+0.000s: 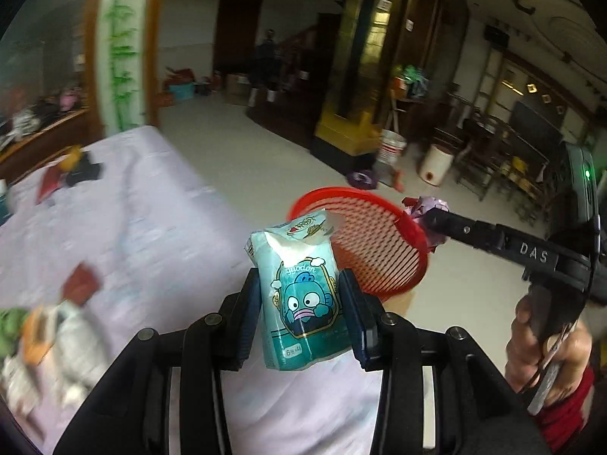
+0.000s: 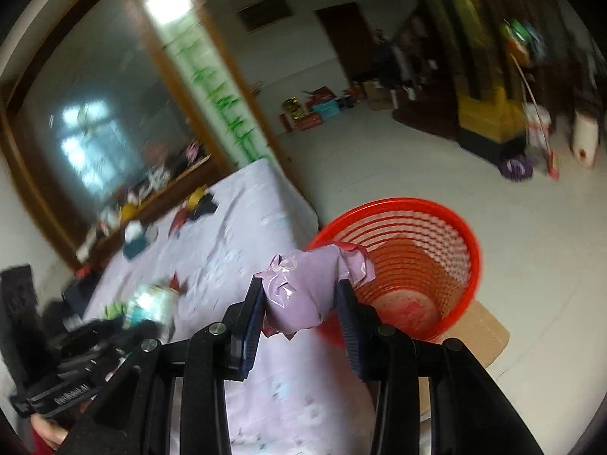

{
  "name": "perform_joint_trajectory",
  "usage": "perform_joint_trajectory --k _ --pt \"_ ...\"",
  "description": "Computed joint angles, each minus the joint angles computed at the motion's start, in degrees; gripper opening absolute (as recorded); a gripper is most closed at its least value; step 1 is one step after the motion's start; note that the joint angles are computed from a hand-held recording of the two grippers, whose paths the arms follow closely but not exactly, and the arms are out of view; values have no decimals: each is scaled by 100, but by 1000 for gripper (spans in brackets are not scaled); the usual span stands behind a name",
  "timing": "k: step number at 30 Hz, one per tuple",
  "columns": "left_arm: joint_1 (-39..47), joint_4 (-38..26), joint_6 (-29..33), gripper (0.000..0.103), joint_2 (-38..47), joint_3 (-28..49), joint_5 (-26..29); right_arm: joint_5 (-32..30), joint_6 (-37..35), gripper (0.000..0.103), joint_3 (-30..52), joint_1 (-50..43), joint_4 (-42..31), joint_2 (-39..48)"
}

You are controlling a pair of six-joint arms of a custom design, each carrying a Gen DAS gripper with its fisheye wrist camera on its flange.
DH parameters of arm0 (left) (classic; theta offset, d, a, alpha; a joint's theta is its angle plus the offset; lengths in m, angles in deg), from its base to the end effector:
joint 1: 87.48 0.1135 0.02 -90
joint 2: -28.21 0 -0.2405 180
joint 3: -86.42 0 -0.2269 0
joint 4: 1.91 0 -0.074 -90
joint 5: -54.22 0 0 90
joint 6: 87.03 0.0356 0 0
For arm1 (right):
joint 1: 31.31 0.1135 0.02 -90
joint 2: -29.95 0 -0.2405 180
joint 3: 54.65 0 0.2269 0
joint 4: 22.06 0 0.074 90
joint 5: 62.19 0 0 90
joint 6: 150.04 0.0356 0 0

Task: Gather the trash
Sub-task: 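Carry both items to the red wastebasket and open both tools to drop them, then move both open tools back over the trash on the table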

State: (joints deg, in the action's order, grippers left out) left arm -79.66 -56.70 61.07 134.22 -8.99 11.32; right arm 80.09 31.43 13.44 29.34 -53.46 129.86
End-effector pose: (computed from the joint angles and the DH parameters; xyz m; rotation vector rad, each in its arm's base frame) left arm 0.3215 0.0178 0.1664 1.1370 2.1242 -0.7216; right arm 0.1703 0.2454 0.1453 0.8111 2.0002 0.2419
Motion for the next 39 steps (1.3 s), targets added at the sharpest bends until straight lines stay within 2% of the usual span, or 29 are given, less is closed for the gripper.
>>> perform_joint_trajectory --k 3,6,9,13,15,19,20,22,24,29,34,37,39 --pt "-814 417 -726 39 90 -44 -192 31 186 41 -626 -169 50 -558" --pt "-1547 960 -1374 41 318 -37 -470 -115 60 41 -1302 -446 512 -1083" --pt "-1953 1488 -1773 51 533 -45 -805 -274 -131 43 -1788 -671 910 -1441" --pt "-1851 1617 -1842 71 589 -23 -722 -511 -514 52 -1947 -987 1394 -1408" --pt "-1714 1725 -1836 72 518 -99 -692 -651 -760 66 -1949 -1180 1679 -1285" --pt "-1194 1574 -1624 72 387 -103 -541 -594 -684 68 -1816 -1170 1652 -1136" --pt "-1013 1591 -1539 72 301 -181 -474 -498 -613 68 -1733 -1069 1555 -1105" --pt "-737 1939 -1492 73 29 -538 -528 -215 -312 68 -1233 -730 859 -872" --pt "-375 2235 -1371 73 -226 -876 -552 -68 -198 72 -775 -440 456 -592" --pt "702 2705 -883 79 -498 -1341 -331 218 -133 77 544 86 -306 307" --pt "1710 2899 -307 79 -332 -1341 -84 178 -511 80 1788 329 -451 1276" --pt "2108 3101 -216 80 -110 -1226 -54 -26 -977 80 2580 339 -403 1873" --pt "2354 2998 -160 80 173 -935 -67 -189 -1331 80 3101 318 -372 2241"
